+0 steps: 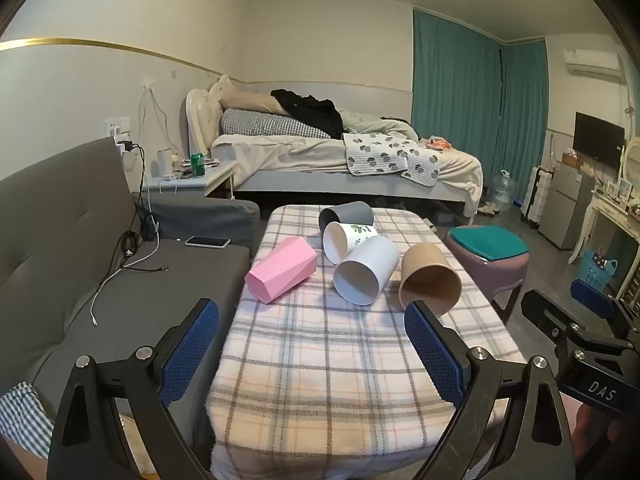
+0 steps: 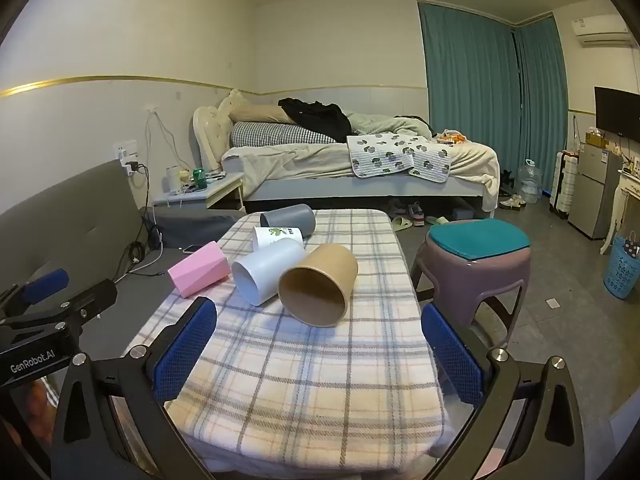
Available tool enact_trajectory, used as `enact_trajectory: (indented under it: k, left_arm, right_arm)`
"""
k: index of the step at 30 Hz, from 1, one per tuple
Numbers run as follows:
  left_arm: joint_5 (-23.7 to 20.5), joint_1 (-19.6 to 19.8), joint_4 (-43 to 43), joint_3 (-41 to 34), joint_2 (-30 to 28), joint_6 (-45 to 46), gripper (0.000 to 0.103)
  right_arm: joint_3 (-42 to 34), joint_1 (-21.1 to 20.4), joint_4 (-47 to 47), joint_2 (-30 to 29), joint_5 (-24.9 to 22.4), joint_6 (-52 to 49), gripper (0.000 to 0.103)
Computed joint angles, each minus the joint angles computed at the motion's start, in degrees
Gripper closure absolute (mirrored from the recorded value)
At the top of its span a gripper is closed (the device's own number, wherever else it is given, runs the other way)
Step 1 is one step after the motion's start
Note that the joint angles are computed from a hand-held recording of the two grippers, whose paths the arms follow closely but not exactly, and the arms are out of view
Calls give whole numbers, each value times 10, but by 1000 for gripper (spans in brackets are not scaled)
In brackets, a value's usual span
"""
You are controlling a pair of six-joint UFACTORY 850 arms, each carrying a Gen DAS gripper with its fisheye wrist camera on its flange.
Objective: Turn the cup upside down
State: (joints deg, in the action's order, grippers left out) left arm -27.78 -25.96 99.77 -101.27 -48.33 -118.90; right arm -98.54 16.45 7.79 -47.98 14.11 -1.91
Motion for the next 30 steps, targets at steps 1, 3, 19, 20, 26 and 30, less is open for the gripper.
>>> enact_trajectory:
  k: [1, 3, 19, 20, 26, 30]
  left_arm:
    - [0, 0, 6, 2, 1, -7, 6]
    - [1, 0, 6, 1, 1, -8, 6]
    - [1, 0, 9, 2, 1, -10, 6]
    - [1, 0, 9, 2, 1, -10, 6]
    - [1, 1, 10, 3, 2, -12, 6]
    - [1, 0, 9, 3, 1, -12, 6]
  right_arm:
    - [0, 0, 5, 0, 0, -6, 0]
    - [-1, 0, 7, 0, -2, -7, 0]
    - [-1, 0, 4, 0, -3, -3, 0]
    - [0, 0, 4, 0, -2, -4, 0]
    - [-1, 0, 3, 0, -4, -2, 0]
    - [-2, 0, 4, -1, -5, -2, 0]
